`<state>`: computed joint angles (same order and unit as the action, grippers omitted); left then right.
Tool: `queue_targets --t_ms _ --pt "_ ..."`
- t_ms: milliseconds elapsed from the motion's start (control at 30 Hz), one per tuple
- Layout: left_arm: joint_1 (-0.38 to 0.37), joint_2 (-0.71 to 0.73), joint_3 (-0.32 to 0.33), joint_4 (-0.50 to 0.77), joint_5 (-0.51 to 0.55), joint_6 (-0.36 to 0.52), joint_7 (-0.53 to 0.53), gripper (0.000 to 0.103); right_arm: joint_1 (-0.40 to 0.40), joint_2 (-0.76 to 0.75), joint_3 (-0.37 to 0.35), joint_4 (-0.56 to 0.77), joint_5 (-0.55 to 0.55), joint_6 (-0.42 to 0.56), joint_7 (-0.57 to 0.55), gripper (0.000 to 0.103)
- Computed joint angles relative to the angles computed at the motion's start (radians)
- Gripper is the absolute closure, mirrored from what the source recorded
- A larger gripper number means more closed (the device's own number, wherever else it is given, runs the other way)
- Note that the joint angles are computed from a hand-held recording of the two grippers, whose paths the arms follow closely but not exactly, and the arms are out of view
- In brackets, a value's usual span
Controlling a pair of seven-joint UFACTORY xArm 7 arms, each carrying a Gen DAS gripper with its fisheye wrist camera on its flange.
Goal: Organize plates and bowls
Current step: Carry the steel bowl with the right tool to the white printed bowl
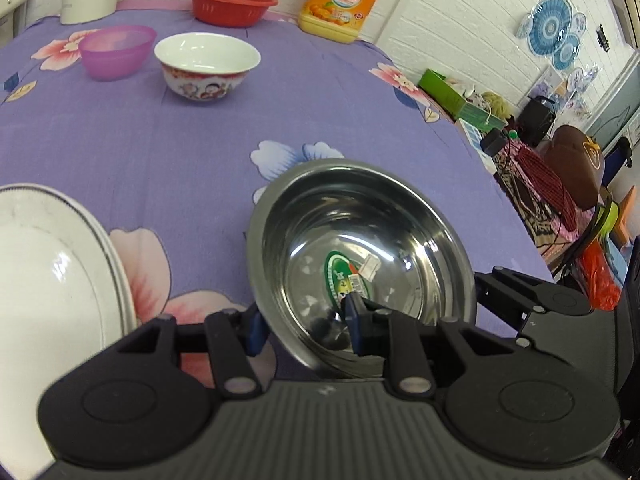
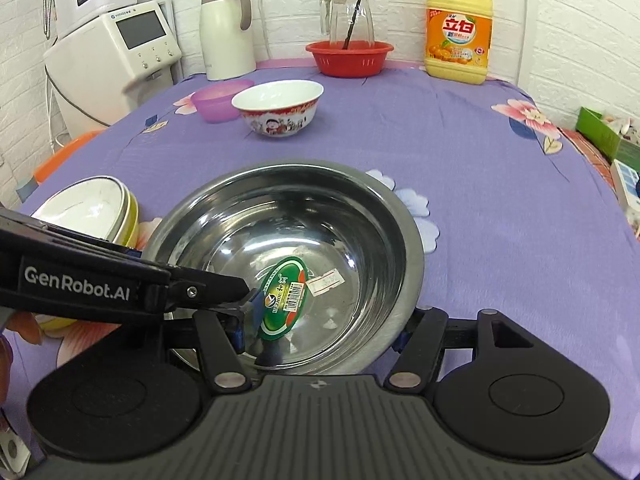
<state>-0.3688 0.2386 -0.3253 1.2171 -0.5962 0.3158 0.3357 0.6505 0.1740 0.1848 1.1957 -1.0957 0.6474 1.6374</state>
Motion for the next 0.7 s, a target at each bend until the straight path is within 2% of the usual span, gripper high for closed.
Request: queue_targets --t_ms 333,533,600,633,667,700 --pt "-0.019 0.037 0.022 0.035 0.110 -0.008 -0.069 0.082 -0.006 0.015 -0.012 -0.001 0.012 -0.044 0.018 0.001" --pt "0.021 0.019 -0.010 0.009 0.058 0.006 -0.027 0.082 0.011 0.015 -0.007 -0.004 0.010 -0.035 -0.006 0.001" --pt "0.014 0.022 -0.007 0.010 0.055 0.002 -0.025 0.081 0.017 0.009 -0.003 -0.009 0.013 -0.016 -0.011 0.001" --pt "0.010 0.025 -0.005 0.011 0.059 -0.006 -0.024 0.076 0.016 0.006 -0.003 -0.013 0.015 -0.012 -0.010 0.000" --pt "-0.005 0.026 0.010 0.010 0.084 -0.021 -0.051 0.055 0.015 0.001 -0.003 -0.016 0.019 -0.006 -0.001 0.000" --pt "-0.013 0.023 0.019 0.002 0.101 -0.050 -0.071 0.043 0.014 -0.005 -0.002 -0.022 0.022 0.003 0.014 0.000"
